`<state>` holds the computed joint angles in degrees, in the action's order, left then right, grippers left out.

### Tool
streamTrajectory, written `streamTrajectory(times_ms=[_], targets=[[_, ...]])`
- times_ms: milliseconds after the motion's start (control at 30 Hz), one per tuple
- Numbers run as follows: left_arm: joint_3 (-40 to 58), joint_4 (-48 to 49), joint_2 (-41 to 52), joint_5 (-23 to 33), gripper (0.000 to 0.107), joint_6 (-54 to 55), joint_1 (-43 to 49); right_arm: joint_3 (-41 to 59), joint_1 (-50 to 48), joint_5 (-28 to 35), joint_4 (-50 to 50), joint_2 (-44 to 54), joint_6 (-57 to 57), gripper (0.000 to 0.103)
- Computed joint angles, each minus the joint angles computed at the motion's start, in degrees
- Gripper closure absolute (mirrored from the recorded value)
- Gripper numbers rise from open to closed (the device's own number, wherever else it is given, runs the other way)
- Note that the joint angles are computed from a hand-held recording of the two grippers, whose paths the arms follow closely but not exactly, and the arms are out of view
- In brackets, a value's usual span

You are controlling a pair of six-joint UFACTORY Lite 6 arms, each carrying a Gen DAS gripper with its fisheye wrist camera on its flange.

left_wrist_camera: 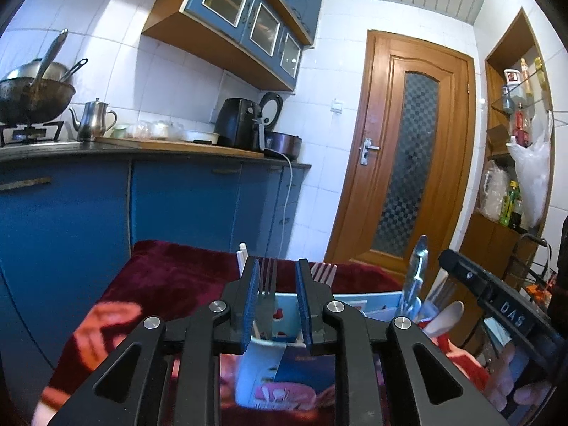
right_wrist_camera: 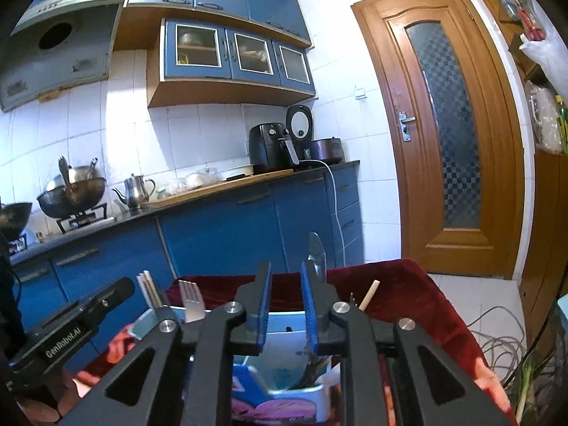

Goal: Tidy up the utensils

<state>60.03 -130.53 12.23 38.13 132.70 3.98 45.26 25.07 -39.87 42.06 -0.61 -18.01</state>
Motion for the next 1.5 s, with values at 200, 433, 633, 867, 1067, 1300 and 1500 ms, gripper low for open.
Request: streamTrajectory(times_ms=[200,433,633,867,1067,1300,1500], targets=[[-6.13,7.65,-8.75,0.39,0.086,-5.67,4.06,-4.33,4.38,1.62,6.86,-8.79,-5.28,0.08],[-13.72,19.12,-21.01,1.47,0.086,-13.34,9.69,-8.35,15.2,-2.51,23.37,-17.89,-18.93,0.079],[-20.99,29.16,-31.52,6.45,0.086,-20.23,17.47,-12.44,28.99,-11.86,35.54,-23.36,-27.02,0.073],[-27.77,33.55,-35.76,12.89,0.056,-19.67,25.69,-17.1,42.59,-23.66,43.56,-24.16,-25.91,0.05],[-35.15,29.88,-37.14,11.39,0.037,-11.33,27.72,-22.01,48.63,-27.1,47.21,-23.95,-20.41,0.025],[-41.71,18.59,-33.62,8.79,0.035,2.92,25.22,-26.72,54.17,-30.92,49.89,-17.33,-10.22,0.011],[-45.08,8.42,-30.34,9.56,0.033,14.85,22.6,-28.16,55.04,-32.81,49.29,-8.42,-2.14,0.003]])
